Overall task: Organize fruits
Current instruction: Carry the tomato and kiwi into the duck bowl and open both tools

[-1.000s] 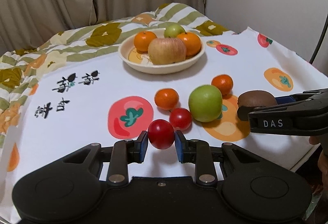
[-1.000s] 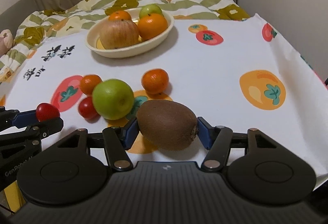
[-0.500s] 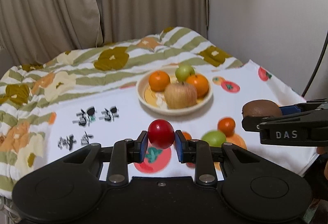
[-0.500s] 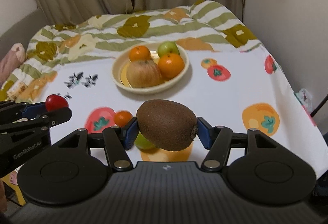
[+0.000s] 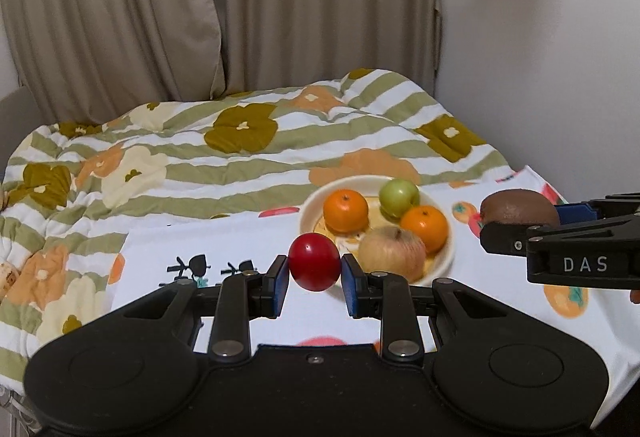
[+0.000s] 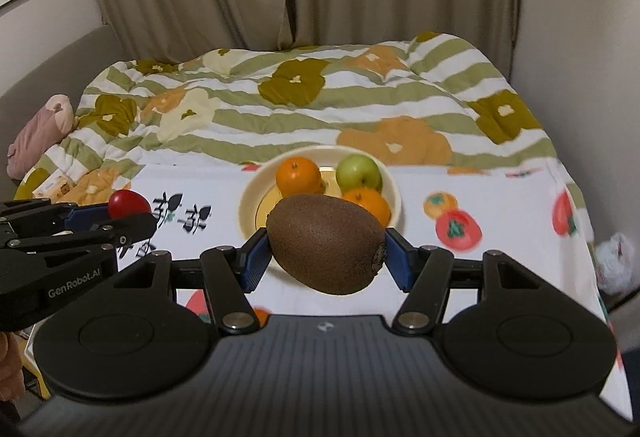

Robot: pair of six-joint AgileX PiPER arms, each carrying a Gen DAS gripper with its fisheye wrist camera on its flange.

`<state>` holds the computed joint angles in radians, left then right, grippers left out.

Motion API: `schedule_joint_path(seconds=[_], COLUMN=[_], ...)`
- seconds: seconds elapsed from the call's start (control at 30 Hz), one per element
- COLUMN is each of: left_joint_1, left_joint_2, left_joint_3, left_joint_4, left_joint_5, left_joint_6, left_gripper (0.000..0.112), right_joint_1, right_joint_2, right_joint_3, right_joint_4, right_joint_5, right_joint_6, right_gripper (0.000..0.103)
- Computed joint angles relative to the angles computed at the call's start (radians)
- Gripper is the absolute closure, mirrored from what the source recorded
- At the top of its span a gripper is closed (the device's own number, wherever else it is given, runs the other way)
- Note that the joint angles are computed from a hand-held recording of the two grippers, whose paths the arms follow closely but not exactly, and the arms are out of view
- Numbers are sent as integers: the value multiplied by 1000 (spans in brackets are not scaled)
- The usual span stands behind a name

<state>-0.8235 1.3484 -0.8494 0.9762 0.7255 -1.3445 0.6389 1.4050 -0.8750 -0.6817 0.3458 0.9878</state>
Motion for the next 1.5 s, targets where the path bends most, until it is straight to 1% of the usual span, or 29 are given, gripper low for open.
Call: schedule_joint_path(seconds=[0.07, 0.2, 0.37, 0.47, 0.6, 0.73, 0.93, 1.2, 1.27, 1.33, 1.37, 1.4, 1.5], left_joint_1=[40, 107, 170, 193, 217, 238, 265, 280, 274, 266, 262, 258, 253], left_joint_2=[46, 132, 241, 298, 367, 435, 526, 562, 557, 541, 527, 520, 494], left_joint_3=[-42, -111, -193, -238, -289, -335, -411, -448, -444, -424, -407, -401, -379], left_joint_4=[-13, -31, -71, -100, -136, -167, -230, -293, -278, -244, -218, -204, -188], left_joint_5=[-25, -69, -100, -104, -113, -124, -126, -115, -112, -120, -123, -120, -107], left_joint_6=[24, 50, 91, 114, 150, 182, 256, 322, 308, 262, 228, 210, 181], left_gripper=[81, 81, 81, 81, 81, 81, 81, 80, 65, 40, 34, 31, 30], right_joint_1=[-50, -133, -197, -218, -242, -261, -287, -303, -304, -305, -303, -302, -300], right_joint_2=[56, 172, 337, 421, 510, 579, 640, 676, 680, 687, 689, 690, 696], right_joint_3=[-59, -172, -330, -411, -501, -578, -643, -694, -701, -713, -718, -720, -732], right_joint_4=[115, 385, 664, 782, 904, 982, 1036, 1061, 1064, 1066, 1062, 1060, 1059], right_joint_5=[-30, -62, -49, -27, 7, 44, 78, 115, 120, 129, 131, 132, 143], right_joint_6=[-152, -492, -842, -991, -1141, -1237, -1310, -1345, -1348, -1352, -1350, -1351, -1354], right_gripper=[28, 28, 28, 28, 28, 28, 28, 28, 28, 28, 28, 28, 28])
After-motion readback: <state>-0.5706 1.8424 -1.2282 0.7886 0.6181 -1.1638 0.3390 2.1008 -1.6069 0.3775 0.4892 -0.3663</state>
